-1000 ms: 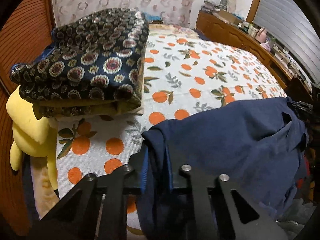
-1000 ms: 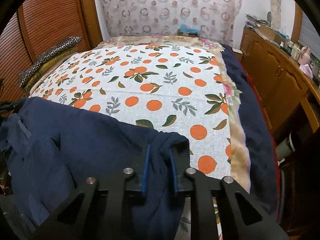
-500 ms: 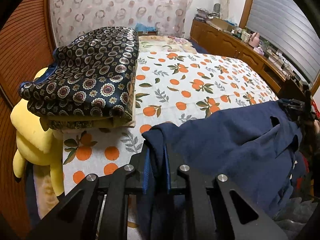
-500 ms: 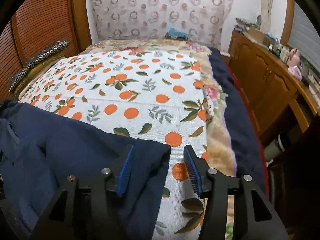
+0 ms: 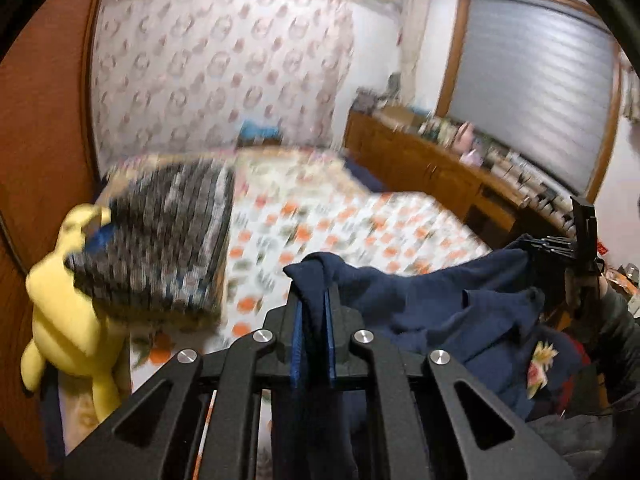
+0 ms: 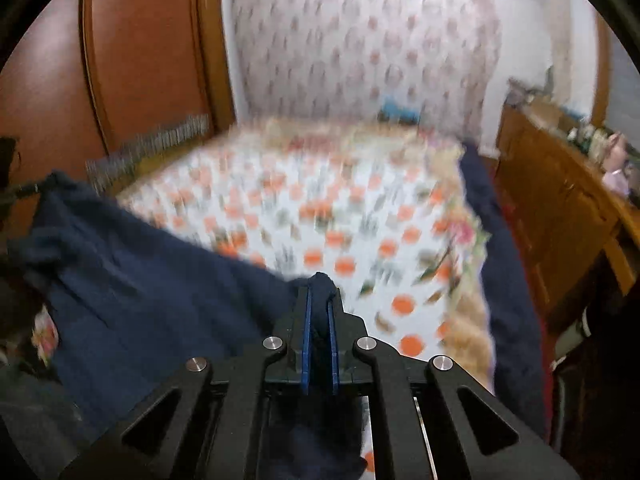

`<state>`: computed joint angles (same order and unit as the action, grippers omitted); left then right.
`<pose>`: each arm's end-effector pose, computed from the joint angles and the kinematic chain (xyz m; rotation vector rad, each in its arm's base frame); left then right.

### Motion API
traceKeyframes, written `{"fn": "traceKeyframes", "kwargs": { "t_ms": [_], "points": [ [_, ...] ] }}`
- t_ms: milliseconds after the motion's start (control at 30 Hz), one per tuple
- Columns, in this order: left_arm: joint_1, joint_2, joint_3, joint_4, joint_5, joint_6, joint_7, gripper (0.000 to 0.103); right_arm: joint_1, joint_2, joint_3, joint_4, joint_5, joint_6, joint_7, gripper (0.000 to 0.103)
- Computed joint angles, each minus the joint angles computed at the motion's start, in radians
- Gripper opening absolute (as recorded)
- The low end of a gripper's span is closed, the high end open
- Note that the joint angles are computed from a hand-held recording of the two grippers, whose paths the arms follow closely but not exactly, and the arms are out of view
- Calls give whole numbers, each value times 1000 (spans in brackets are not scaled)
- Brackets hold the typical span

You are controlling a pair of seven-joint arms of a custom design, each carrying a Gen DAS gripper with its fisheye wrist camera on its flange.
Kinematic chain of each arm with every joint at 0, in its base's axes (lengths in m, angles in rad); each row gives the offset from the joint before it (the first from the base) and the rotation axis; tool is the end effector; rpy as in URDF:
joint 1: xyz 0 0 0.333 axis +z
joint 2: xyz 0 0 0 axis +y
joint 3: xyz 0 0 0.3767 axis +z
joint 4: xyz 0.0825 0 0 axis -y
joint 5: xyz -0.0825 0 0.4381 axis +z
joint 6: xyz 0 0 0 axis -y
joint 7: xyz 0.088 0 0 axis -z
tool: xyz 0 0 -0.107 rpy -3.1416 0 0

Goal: Fold small clothes
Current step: 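Lift the shirt edge with both grippers and fold it over the shirt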

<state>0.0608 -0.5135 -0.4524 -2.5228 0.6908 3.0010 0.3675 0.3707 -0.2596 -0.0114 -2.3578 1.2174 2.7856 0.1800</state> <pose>0.4019 -0.2437 0.5550 -1.7337 1.5539 -1.0483 0.5057 0.1443 0.5165 -2.0166 0.9155 -0.4177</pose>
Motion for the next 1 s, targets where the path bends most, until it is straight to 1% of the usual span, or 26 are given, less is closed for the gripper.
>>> {"fn": "traceKeyframes", "kwargs": {
  "t_ms": [67, 133, 167, 300, 433, 533, 600, 667, 733, 800, 833, 867, 933, 967, 1000],
  "points": [
    [24, -40, -21, 16, 21, 18, -15, 10, 10, -85, -16, -22, 62, 1, -47, 6],
    [54, -91, -43, 25, 31, 49, -33, 10, 21, -172, -31, -42, 92, -4, -77, 6],
    [72, -127, -56, 29, 32, 58, -41, 10, 28, -215, -37, -52, 114, 7, -98, 6],
    [92, -213, -65, 45, 10, 58, -18, 10, 49, -357, -63, -76, 133, 7, -123, 6],
    [108, -290, -58, 51, -23, 70, 9, 10, 64, -451, -82, -82, 111, 11, -104, 6],
    [135, -340, -70, 54, -42, 59, 27, 10, 85, -505, -99, -87, 104, 33, -104, 6],
    [145, -362, -68, 50, -55, 65, 35, 10, 104, -536, -110, -86, 110, 53, -111, 6],
    [159, -378, -69, 48, -67, 71, 44, 10, 152, -538, -119, -87, 164, 100, -172, 6],
    [177, -383, -75, 48, -76, 70, 55, 10, 172, -557, -118, -98, 195, 124, -201, 6],
    [189, -370, -76, 49, -86, 79, 65, 10, 176, -563, -114, -107, 206, 134, -221, 6],
    [203, -357, -82, 55, -89, 77, 70, 10, 189, -553, -118, -106, 237, 150, -260, 6],
    [216, -349, -93, 62, -92, 68, 72, 10, 201, -538, -125, -107, 277, 156, -306, 6],
    [252, -313, -117, 84, -87, 54, 76, 10, 186, -493, -125, -89, 313, 143, -344, 6],
    [279, -278, -128, 96, -82, 65, 73, 10, 180, -447, -117, -57, 339, 148, -371, 6],
    [283, -257, -127, 106, -81, 60, 76, 10, 172, -395, -111, -21, 358, 150, -391, 6]
  ]
}}
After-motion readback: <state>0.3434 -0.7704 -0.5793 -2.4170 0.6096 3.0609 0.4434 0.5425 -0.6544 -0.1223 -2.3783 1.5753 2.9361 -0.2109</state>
